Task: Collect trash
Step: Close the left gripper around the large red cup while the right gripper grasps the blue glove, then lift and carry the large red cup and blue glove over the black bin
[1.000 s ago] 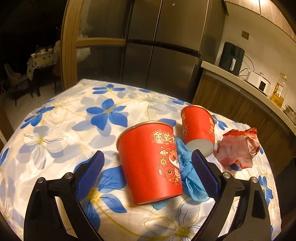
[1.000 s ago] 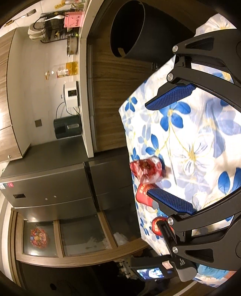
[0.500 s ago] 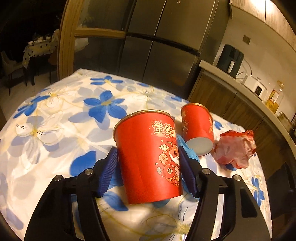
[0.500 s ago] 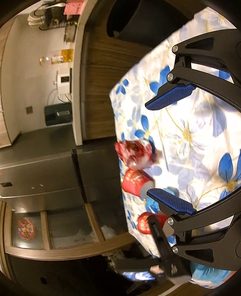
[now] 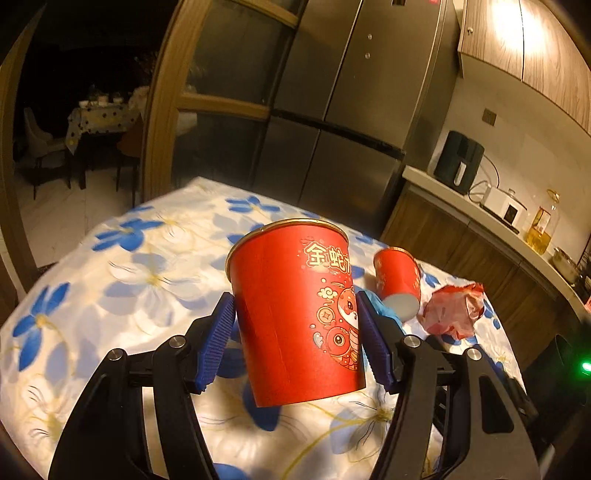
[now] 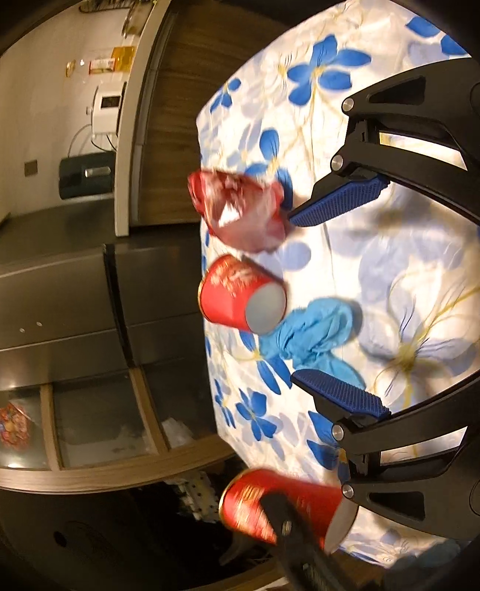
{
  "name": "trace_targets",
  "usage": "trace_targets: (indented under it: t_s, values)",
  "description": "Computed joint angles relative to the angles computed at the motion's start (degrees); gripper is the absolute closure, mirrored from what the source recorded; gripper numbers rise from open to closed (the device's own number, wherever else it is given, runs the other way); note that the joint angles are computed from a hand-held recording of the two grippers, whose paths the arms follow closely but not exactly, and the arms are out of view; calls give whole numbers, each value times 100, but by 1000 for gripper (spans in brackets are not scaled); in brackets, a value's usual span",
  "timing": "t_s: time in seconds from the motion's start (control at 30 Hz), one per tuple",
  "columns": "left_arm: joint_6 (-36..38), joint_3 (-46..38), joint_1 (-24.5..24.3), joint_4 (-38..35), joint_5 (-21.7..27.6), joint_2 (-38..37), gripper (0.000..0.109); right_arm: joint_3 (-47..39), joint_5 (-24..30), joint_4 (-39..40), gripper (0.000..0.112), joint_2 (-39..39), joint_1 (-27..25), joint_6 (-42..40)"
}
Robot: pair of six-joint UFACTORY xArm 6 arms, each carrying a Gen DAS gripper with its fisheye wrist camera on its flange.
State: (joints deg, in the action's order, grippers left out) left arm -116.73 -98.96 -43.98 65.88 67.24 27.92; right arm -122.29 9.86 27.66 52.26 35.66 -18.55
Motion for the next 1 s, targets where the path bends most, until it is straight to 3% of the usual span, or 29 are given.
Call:
trace_targets:
  t_s: [0.2, 0.4, 0.5, 0.63, 0.8, 1.0]
  values:
    - [-35, 137, -89, 133, 136, -153, 45, -1493, 1163, -1000, 54, 858, -34, 865]
    - [-87, 184, -88, 149, 104, -189, 45, -2527, 1933, -1121, 80, 1433, -63, 950]
    - [-110, 229, -107, 162, 120, -223, 45, -2737, 2062, -940, 98, 1544, -76, 798]
    - [-55, 172, -146, 189, 196, -207, 45, -1645, 1469, -363, 108, 906, -28, 141]
    - [21, 88, -200, 213, 307, -174, 45, -283, 679, 645, 110, 32, 48, -936]
    - [144, -142, -285, 223, 385, -46, 45, 831, 214, 2124, 110, -820, 72, -2412]
